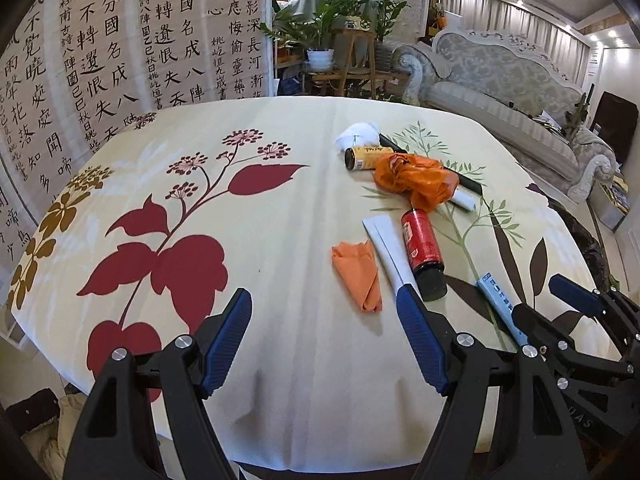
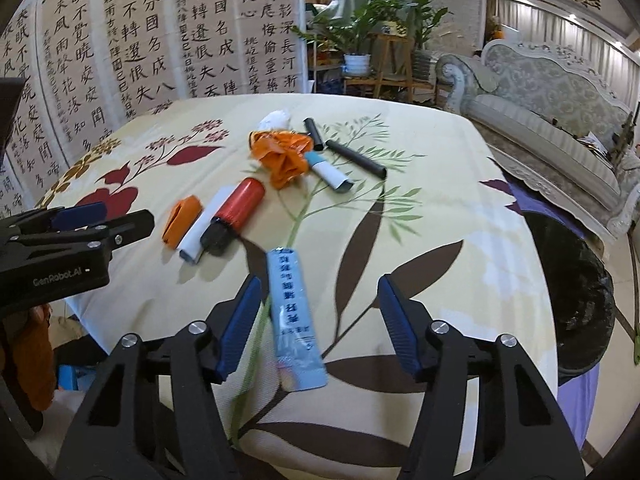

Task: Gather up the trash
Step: 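Move both open tools back over the table of trash, then grasp the blue-white tube with the right tool while the left tool grasps the orange cloth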

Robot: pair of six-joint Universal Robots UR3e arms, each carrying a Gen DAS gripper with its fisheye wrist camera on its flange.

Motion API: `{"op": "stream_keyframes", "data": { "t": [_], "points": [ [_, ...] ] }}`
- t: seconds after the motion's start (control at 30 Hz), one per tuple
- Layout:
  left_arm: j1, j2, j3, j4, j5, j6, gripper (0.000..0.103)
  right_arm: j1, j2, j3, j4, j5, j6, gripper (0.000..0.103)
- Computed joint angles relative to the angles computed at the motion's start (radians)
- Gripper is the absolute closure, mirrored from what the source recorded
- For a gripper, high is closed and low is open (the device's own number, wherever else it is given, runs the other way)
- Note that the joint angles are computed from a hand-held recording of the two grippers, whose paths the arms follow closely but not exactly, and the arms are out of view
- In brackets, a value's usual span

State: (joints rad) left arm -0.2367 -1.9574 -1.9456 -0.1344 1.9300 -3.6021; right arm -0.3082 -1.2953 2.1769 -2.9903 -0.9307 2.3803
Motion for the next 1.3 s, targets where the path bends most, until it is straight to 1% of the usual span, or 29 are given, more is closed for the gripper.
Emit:
{"op": "stream_keyframes", "data": {
  "t": [0.03,0.07,0.13,0.17,0.23,0.33,0.57,0.63,0.7,0.77,0.87,0.93,1.0,1.03,1.1,1.3],
  "points": [
    [0.001,-0.001,-0.003,0.004,-0.003,0.000,0.030,0.006,0.004,-0.004,0.010,-0.009,-0.008,0.052],
    [0.001,-0.003,-0.002,0.003,-0.006,-0.001,0.030,0.010,0.008,-0.008,0.018,-0.017,-0.013,0.055],
    [0.003,-0.007,0.001,0.002,-0.013,-0.001,0.030,0.019,0.019,-0.015,0.036,-0.032,-0.026,0.067],
    [0.005,-0.010,0.002,0.003,-0.017,-0.001,0.030,0.021,0.023,-0.016,0.041,-0.038,-0.032,0.070],
    [0.006,-0.017,0.009,0.000,-0.020,-0.001,0.030,0.024,0.028,-0.001,0.002,-0.046,-0.037,0.075],
    [0.012,-0.029,0.023,-0.009,-0.028,0.000,0.030,0.019,0.032,-0.008,0.005,-0.046,-0.037,0.083],
    [0.029,-0.060,0.067,-0.031,-0.042,0.011,0.030,0.015,0.075,-0.073,0.006,-0.063,0.005,0.083],
    [0.033,-0.071,0.081,-0.040,-0.041,0.017,0.032,0.012,0.090,-0.098,0.011,-0.068,0.019,0.083],
    [0.038,-0.083,0.099,-0.055,-0.047,0.026,0.037,0.009,0.106,-0.128,0.023,-0.071,0.033,0.083],
    [0.039,-0.094,0.115,-0.067,-0.048,0.036,0.041,0.006,0.120,-0.157,0.034,-0.074,0.046,0.083],
    [0.040,-0.107,0.133,-0.078,-0.054,0.044,0.052,0.001,0.141,-0.200,0.051,-0.076,0.064,0.083],
    [0.039,-0.111,0.137,-0.073,-0.053,0.047,0.057,-0.002,0.154,-0.225,0.062,-0.078,0.072,0.083],
    [0.041,-0.108,0.133,-0.066,-0.063,0.056,0.068,-0.004,0.164,-0.247,0.074,-0.078,0.078,0.083],
    [0.043,-0.109,0.134,-0.065,-0.064,0.057,0.070,-0.006,0.170,-0.258,0.079,-0.077,0.081,0.083],
    [0.048,-0.107,0.128,-0.056,-0.072,0.059,0.080,-0.007,0.179,-0.273,0.085,-0.076,0.085,0.083],
    [0.070,-0.091,0.102,-0.029,-0.111,0.046,0.080,-0.010,0.193,-0.301,0.106,-0.069,0.094,0.083]
  ]
}}
